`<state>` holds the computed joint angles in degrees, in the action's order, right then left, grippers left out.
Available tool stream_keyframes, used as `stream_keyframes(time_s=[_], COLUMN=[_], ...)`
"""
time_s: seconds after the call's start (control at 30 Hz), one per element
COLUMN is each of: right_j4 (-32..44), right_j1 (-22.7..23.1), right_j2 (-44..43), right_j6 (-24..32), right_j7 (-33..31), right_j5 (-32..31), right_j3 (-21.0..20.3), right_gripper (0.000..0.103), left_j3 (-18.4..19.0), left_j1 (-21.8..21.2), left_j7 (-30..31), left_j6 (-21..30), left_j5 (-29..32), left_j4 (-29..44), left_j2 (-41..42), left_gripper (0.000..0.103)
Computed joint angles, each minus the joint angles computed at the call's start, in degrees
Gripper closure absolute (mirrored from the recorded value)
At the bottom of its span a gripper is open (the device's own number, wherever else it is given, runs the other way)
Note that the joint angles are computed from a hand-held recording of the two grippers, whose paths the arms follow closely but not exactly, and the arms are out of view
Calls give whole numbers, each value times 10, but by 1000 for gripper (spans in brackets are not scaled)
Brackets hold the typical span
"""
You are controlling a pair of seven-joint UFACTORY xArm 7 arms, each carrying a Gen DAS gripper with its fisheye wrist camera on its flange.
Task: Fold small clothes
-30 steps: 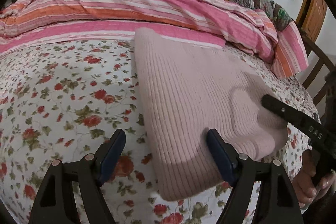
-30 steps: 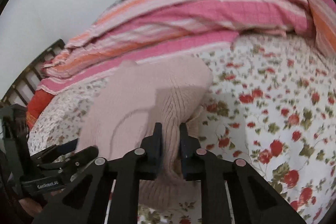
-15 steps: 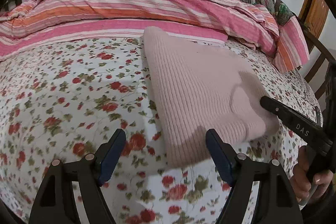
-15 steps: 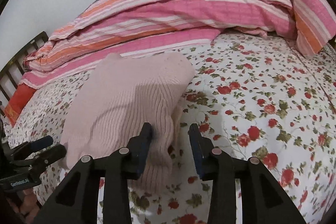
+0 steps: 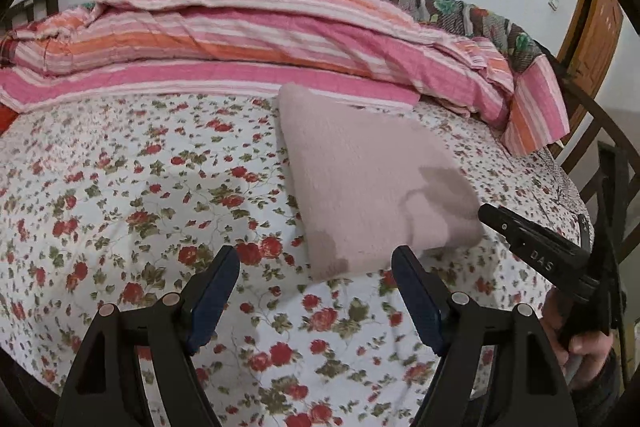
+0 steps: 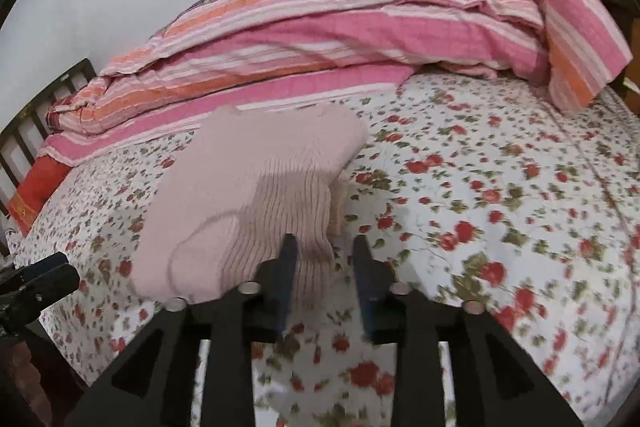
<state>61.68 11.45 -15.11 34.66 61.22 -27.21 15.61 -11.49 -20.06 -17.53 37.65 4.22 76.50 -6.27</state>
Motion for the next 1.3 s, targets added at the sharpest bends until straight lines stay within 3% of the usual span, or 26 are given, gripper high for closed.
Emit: stream_keyframes(time_s=[0.27, 0.37, 0.5, 0.57, 0.67, 0.97, 1.3], right_j4=[27, 37, 43, 41, 42, 28, 14], right_j1=[1, -1, -2, -3, -10, -21, -38], right_j2=[-78, -100, -124, -138, -159, -210, -243], right_j6=[119, 153, 181, 189, 207, 237, 235], right_j7=[3, -1, -9, -7, -8, 0, -11], right_j5=[-18, -23, -16, -12, -18, -1, 22], right_j3=[45, 61, 74, 82, 101, 136, 146], right_gripper=[33, 29, 22, 12, 5, 3, 3], left_j3=[-28, -40, -50, -53, -59, -75, -88], left_j1=[-1, 4, 10, 12, 18, 29, 43], left_j7=[-54, -71, -87, -89, -93, -95, -94], left_j6=[10, 19, 27, 27, 29, 29, 34], left_j5=[70, 96, 110, 109, 110, 102, 99], left_j4=[-4, -7, -19, -27, -38, -76, -77], left_j2=[-52, -73, -105, -119, -140, -192, -206], left_gripper=[24, 18, 17, 17, 17, 17, 16])
